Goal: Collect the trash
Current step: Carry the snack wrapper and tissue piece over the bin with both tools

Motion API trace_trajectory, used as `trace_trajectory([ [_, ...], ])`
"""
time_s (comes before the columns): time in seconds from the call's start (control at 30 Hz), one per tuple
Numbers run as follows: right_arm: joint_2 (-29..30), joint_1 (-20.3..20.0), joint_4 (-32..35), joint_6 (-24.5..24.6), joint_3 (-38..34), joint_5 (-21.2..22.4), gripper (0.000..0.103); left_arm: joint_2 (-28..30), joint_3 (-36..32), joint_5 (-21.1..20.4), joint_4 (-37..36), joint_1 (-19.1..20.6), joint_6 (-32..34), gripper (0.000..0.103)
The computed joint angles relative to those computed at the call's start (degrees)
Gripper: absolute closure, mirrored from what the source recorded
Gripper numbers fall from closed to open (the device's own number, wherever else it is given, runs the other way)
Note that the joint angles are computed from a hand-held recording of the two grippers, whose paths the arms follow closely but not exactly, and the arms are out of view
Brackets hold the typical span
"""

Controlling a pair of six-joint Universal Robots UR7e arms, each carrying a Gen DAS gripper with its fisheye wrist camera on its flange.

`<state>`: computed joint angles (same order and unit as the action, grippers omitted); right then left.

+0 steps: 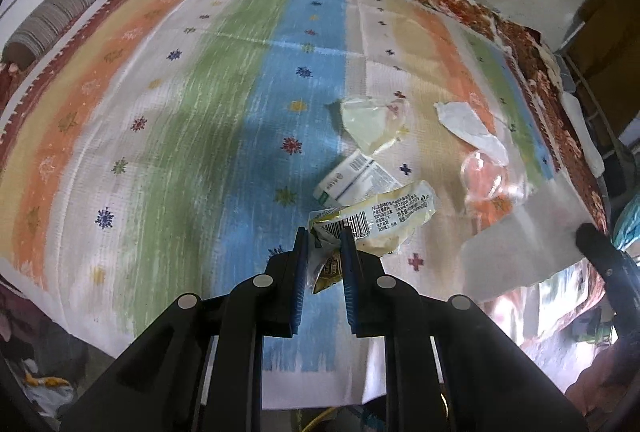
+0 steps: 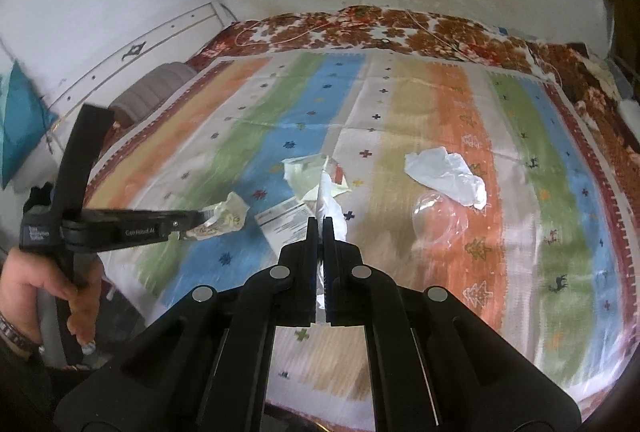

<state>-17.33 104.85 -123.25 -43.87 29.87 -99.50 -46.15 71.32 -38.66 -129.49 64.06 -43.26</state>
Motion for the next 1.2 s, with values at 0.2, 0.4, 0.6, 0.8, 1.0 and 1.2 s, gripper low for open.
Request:
trace_trajectory([
  [0.2, -7.0, 0.2, -4.0, -0.8, 10.9, 1.3, 0.102, -1.5, 3.0, -0.6, -2.0, -2.1, -0.1, 0.088],
  [0.4, -12.6, -0.3, -6.0, 0.1, 18.7, 2.5, 0.102, -2.8, 6.1, -1.3, -5.5, -4.1, -0.2, 0.088],
  [0.6, -17.0, -0.6, -7.9, 0.8, 25.2, 2.4, 0.102, -3.7, 9.5, -1.3, -7.2, -6.0, -2.5, 0.087],
  [0.8, -21.8, -1.1, -11.4, -0.1, 32.5, 2.5, 0.102, -5.2, 13.7, -0.9, -10.3, -7.7, -4.3, 0.087],
  [1.0, -25.9, -1.8, -13.9, -0.1, 38.1, 2.5, 0.102, -5.4, 16.3, -1.7, -11.3, -9.0, -6.1, 0.087],
  [1.2, -29.7, -2.4, -15.8, -0.3, 43.3, 2.4, 0.101, -4.8, 18.5, -2.1, -12.3, -10.9, -6.6, 0.087],
])
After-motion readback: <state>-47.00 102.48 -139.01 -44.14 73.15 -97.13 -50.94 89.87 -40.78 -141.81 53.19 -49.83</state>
